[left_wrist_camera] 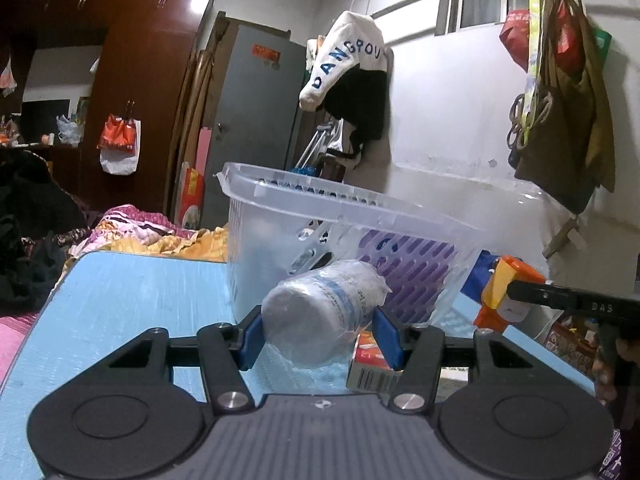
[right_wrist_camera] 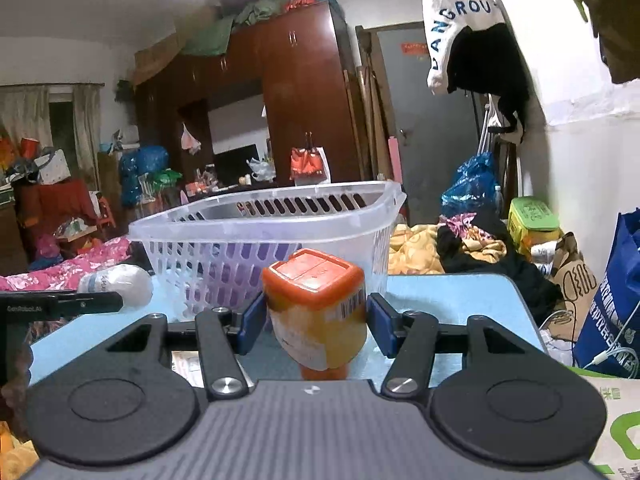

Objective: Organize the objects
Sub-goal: 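Grasp the orange-capped bottle with right gripper while left grasps the clear water bottle, then carry both bottles over the basket and open both grippers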

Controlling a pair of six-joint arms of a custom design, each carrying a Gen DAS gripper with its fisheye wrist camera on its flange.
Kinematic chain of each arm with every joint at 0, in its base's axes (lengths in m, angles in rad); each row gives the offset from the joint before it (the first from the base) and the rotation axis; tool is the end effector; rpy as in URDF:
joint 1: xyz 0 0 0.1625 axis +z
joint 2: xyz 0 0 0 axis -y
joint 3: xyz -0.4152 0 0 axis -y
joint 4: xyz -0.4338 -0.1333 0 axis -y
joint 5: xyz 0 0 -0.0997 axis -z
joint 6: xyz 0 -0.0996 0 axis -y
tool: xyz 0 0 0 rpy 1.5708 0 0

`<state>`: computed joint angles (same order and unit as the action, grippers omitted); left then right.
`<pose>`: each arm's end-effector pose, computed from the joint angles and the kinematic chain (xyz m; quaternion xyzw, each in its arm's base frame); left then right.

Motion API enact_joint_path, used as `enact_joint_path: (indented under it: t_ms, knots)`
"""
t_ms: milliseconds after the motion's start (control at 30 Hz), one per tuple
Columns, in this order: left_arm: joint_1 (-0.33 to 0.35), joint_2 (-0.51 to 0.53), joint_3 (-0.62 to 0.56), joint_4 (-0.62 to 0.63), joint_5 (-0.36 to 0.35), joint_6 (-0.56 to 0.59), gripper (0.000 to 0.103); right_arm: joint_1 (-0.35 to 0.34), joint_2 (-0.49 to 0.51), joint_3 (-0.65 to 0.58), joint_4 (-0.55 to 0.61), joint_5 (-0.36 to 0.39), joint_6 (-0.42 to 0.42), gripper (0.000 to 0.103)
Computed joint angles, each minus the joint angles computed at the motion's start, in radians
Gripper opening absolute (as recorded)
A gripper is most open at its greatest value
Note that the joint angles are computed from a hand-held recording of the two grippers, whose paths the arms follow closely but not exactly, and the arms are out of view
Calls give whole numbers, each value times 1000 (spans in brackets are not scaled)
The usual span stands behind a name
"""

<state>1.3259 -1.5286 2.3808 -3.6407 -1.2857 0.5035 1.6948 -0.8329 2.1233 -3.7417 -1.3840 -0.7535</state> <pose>0.0529 -0.4536 0.3113 0.2212 0.7855 -0.5464 0.1886 0.2172 -0.5154 0.0674 0.4186 -0.7985 0.4296 0.0511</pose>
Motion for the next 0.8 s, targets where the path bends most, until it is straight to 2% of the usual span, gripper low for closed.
enact_joint_path:
  t_ms: [133,267,400,500,600,733,800]
  knots:
    - [-15,-16,10,-24,-8,-6,60,4,-31,24,2,30,7,59]
    - [-62,-31,-7,-31,6,-25,60,28,-64,25,14,57,27,59]
    - [-123,-19,-80,29,54,-29,60,83,-70,-35,58,30,39,59]
    - [-158,20,-170,107,122,-52,60,136,-39,-132,118,-39,58,59]
    - [-178,58,-268,258,219,-138,60,158,-9,-235,235,-67,97,59]
    - [-193,125,-339,271,314,-114,60,212,95,-373,253,-279,92,59]
    - [-193,142,-357,274,336,-110,60,223,142,-428,268,-352,79,59]
